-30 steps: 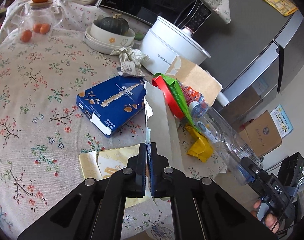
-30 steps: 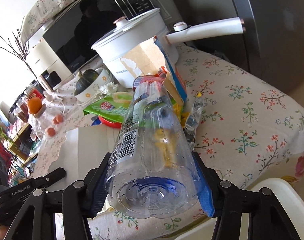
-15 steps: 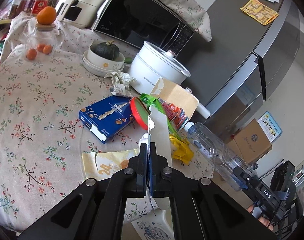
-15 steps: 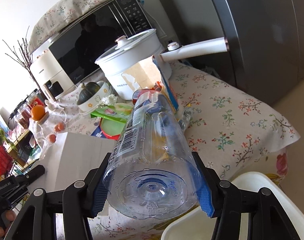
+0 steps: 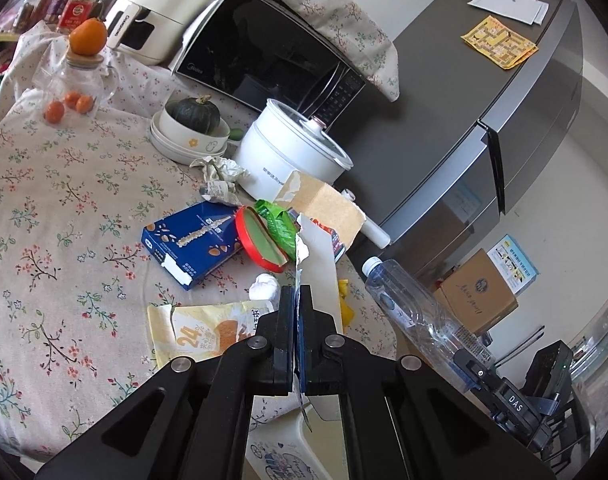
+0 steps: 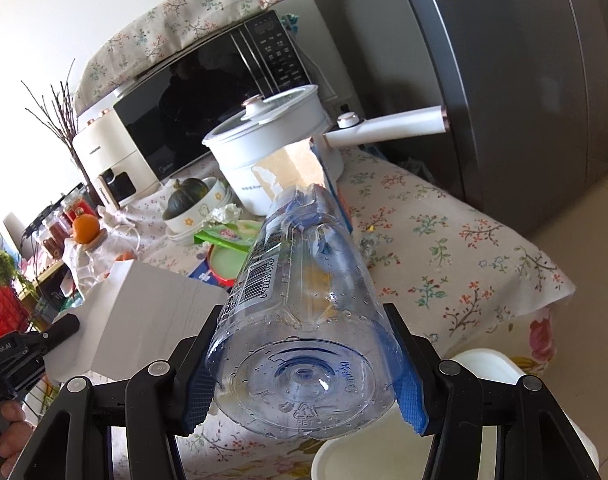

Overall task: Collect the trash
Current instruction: 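Lift the bottle with the right gripper while the left lifts the white box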

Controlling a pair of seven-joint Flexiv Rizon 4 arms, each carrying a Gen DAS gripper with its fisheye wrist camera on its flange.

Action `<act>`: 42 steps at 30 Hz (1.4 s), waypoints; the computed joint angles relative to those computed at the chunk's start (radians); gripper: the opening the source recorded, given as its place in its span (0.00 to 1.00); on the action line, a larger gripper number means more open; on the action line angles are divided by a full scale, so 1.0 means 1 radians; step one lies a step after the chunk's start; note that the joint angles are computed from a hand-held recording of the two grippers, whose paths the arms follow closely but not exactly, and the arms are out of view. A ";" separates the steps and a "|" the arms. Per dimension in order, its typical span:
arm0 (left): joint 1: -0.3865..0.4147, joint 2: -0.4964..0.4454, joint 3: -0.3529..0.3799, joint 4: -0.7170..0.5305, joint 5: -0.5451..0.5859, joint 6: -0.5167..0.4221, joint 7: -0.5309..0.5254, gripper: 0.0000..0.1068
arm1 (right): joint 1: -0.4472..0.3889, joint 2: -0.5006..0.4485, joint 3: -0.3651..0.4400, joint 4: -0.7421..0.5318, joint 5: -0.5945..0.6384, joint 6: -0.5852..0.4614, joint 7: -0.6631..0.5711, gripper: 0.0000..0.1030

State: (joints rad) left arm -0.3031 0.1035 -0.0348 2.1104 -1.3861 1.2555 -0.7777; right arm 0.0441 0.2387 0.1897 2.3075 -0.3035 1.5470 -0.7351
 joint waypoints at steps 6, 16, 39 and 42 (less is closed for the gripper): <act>-0.002 0.009 0.004 -0.001 -0.038 -0.036 0.026 0.00 | 0.015 0.065 -0.001 0.027 0.026 -0.021 -0.018 0.62; -0.007 0.011 -0.005 0.003 -0.022 -0.061 0.030 0.00 | -0.002 0.111 0.016 0.038 0.001 -0.091 -0.023 0.61; -0.028 -0.009 -0.021 -0.014 0.009 -0.070 0.036 0.00 | 0.047 0.200 -0.048 0.029 0.111 -0.391 -0.238 0.62; -0.035 -0.008 -0.024 -0.015 0.003 -0.068 0.050 0.00 | 0.080 0.226 -0.062 0.022 0.148 -0.484 -0.319 0.62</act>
